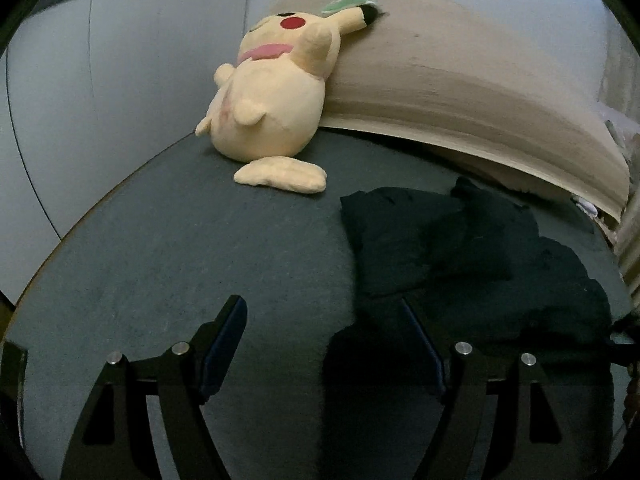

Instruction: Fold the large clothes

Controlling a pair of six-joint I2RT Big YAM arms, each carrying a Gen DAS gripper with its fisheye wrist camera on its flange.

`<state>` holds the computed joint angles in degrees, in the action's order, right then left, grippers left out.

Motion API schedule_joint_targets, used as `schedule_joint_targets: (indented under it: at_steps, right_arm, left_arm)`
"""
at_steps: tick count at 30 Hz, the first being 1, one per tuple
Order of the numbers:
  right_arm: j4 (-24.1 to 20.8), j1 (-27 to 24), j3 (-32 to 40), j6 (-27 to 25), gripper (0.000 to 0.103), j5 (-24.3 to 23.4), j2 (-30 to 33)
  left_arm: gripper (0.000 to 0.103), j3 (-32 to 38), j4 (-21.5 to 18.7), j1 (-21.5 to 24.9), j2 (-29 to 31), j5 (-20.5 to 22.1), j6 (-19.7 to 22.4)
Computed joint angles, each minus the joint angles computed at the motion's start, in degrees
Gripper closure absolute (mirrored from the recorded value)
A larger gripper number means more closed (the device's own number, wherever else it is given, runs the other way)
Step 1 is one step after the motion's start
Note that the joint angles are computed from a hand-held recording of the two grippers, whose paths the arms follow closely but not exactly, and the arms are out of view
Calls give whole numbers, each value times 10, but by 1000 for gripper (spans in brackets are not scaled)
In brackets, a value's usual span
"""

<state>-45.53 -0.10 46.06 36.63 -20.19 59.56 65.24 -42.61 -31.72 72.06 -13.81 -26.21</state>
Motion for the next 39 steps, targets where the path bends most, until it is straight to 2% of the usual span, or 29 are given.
schedule_joint_targets:
  at_steps: [3, 4, 5, 6, 9, 12, 16, 17, 19, 22, 27, 30, 31, 32, 33, 34, 36, 39]
  right_arm:
    - [-33, 41, 32, -44, 89, 77, -6]
    - [-43, 55, 47, -57, 90, 110, -15]
    - [-55, 73, 65, -76, 90, 164, -26]
    - [-59, 79, 76, -88, 90, 191, -31]
    - [-70, 90, 93, -120, 90, 256, -43]
    - [-70, 92, 61, -122, 90, 286, -46]
    - [-46, 93, 15, -103, 90, 278, -24]
    - [-38, 91, 3, -97, 90, 271, -23]
    - [-25, 89, -13, -92, 90, 267, -27]
    - [-14, 71, -22, -95, 90, 244, -28]
    - [12, 58, -40, -88, 89, 224, -24]
    - [16, 32, -40, -75, 85, 179, -24]
    - [3, 25, -33, -70, 78, 163, -25]
    - [-11, 16, -27, -71, 50, 150, -36]
    - [-14, 13, -25, -71, 37, 151, -51]
    - [-20, 16, -20, -68, 17, 174, -68]
    - [-19, 26, -12, -58, 15, 228, -104]
    - [5, 30, 9, -39, 15, 214, -114]
  left_arm:
    - [25, -3, 14, 3, -2, 3, 11]
    - [25, 2, 16, 0, 1, 0, 17]
    - [25, 4, 22, 0, 5, 0, 22]
    - [25, 9, 27, -3, 8, -2, 23]
    - [25, 27, 41, -14, 26, 1, 30]
    - [25, 48, 46, -33, 52, -14, 33]
    - [25, 84, 20, -68, 114, -44, 63]
    - [25, 95, 4, -74, 133, -61, 63]
    - [25, 107, -28, -76, 166, -60, 57]
    - [18, 85, -5, -75, 169, -66, 43]
    - [10, 75, 1, -68, 172, -60, 43]
    - [10, 81, -18, -63, 170, -51, 41]
    - [10, 83, -26, -59, 161, -40, 43]
    - [10, 81, -24, -56, 148, -29, 45]
    - [10, 71, -11, -54, 129, -20, 48]
    - [10, 59, 14, -47, 103, -17, 52]
    - [10, 51, 42, -38, 78, -27, 55]
    - [10, 72, 36, -24, 85, -30, 48]
